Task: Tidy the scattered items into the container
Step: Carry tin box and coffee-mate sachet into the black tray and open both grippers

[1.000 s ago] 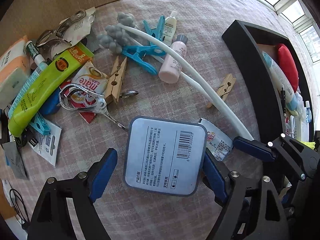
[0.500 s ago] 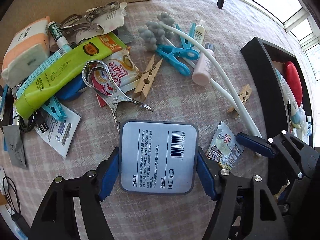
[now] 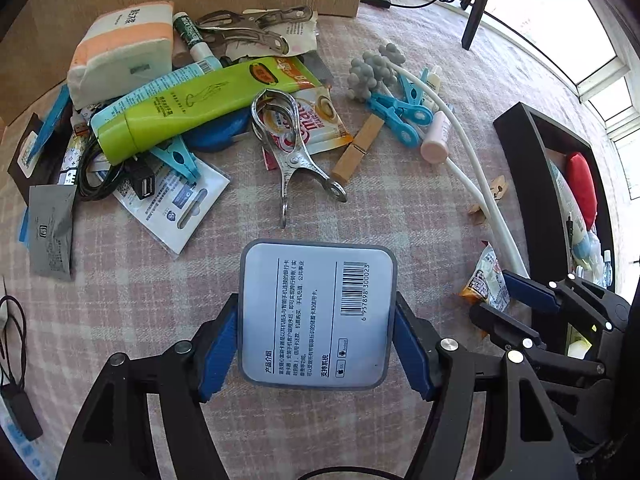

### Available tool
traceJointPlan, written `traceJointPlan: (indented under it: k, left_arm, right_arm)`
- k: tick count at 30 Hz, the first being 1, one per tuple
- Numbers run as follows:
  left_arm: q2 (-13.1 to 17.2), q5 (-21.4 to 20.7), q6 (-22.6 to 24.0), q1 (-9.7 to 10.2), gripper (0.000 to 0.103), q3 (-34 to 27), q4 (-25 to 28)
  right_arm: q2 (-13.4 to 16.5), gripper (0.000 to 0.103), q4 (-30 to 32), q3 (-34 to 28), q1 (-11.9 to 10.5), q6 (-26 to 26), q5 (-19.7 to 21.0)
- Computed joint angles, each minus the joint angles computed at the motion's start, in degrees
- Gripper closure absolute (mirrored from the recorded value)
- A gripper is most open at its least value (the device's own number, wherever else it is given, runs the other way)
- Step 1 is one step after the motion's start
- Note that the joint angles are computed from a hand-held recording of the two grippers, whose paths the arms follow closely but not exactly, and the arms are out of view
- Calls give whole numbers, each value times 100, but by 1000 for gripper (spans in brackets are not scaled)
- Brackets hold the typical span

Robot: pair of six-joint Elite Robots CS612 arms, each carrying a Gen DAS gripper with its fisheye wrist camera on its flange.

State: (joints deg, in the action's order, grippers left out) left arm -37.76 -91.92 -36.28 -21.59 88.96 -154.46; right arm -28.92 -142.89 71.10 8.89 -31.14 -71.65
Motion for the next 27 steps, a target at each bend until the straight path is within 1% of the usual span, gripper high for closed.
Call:
traceJointPlan:
  k: [3, 5, 8, 10, 13, 16, 18, 21, 27]
  left_arm:
    - [-120, 97, -7, -31, 35, 134, -111]
    - [-196, 149, 50, -47, 35, 176, -173]
    - [-233, 127, 133, -91, 35, -87, -33]
    - [-171, 64, 222, -124, 35, -251, -38]
    - [-44, -44, 319, -220, 35, -567, 0]
    - [244, -125, 418, -384, 35, -1106, 91]
    - [354, -169, 566, -482, 35, -1373, 172]
    - [453, -223, 763, -612, 35, -1685, 292]
    - [640, -455, 1130, -805, 35, -2191, 443]
  right_arm:
    - [-109, 67, -68, 137, -60, 56, 237]
    - [-189, 67, -197, 222, -89, 96, 325]
    - [-335, 67, -476, 395, -142, 263, 405]
    - [-399, 67, -595, 437, -217, 366, 429]
    - [-463, 67, -897, 502, -300, 581, 205]
    - [-517, 67, -1100, 556, -424, 859, -27]
    - [-553, 67, -1280, 613, -523, 1033, -223]
    - [-616, 67, -1433, 687, -696, 1262, -464]
    - [-667, 67, -1649, 727, -951, 1663, -981]
